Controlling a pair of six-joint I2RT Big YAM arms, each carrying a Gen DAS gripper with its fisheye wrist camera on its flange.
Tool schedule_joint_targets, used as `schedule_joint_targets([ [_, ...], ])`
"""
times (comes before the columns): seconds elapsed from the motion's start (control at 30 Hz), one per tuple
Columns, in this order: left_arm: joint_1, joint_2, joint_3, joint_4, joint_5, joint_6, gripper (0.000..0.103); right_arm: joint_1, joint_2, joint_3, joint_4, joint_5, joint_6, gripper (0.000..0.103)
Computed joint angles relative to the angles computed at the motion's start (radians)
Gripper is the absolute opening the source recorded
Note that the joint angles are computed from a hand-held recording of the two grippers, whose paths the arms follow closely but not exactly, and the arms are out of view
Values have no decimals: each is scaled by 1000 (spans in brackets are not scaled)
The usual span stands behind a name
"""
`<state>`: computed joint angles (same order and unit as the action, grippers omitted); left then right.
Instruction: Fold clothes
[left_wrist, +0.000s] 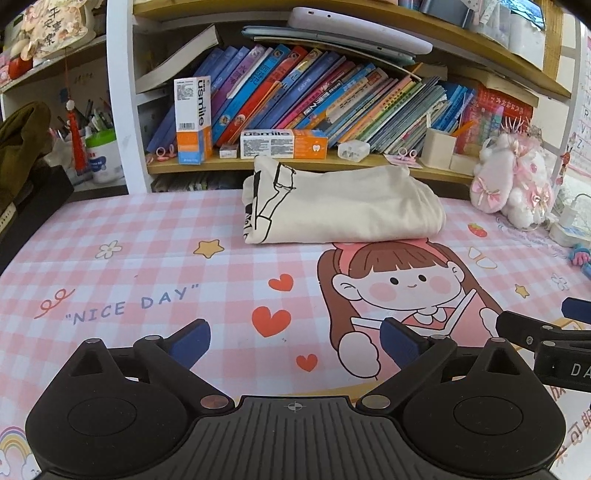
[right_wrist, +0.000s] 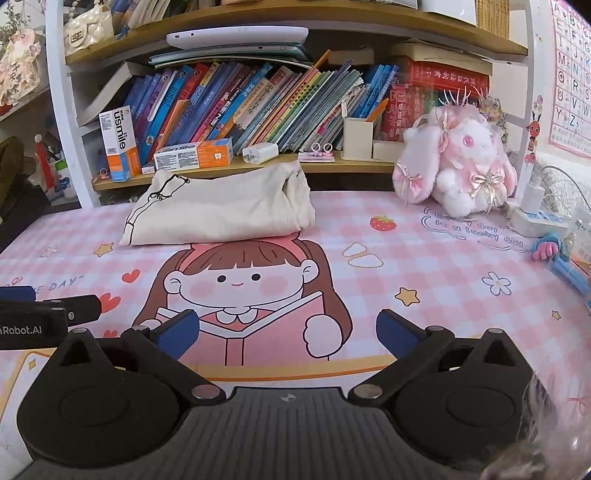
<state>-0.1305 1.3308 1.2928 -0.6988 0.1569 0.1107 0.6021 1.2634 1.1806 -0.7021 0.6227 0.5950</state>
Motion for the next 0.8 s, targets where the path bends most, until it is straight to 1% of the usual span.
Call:
schedule_joint_targets([
  [0.5, 7, 4, 0, -8, 15, 0, 100, 2, 8, 6, -2, -4, -5, 103],
  [0.8, 10, 11, 7, -25, 32, 1, 100, 2, 11, 8, -4, -7, 4, 103],
])
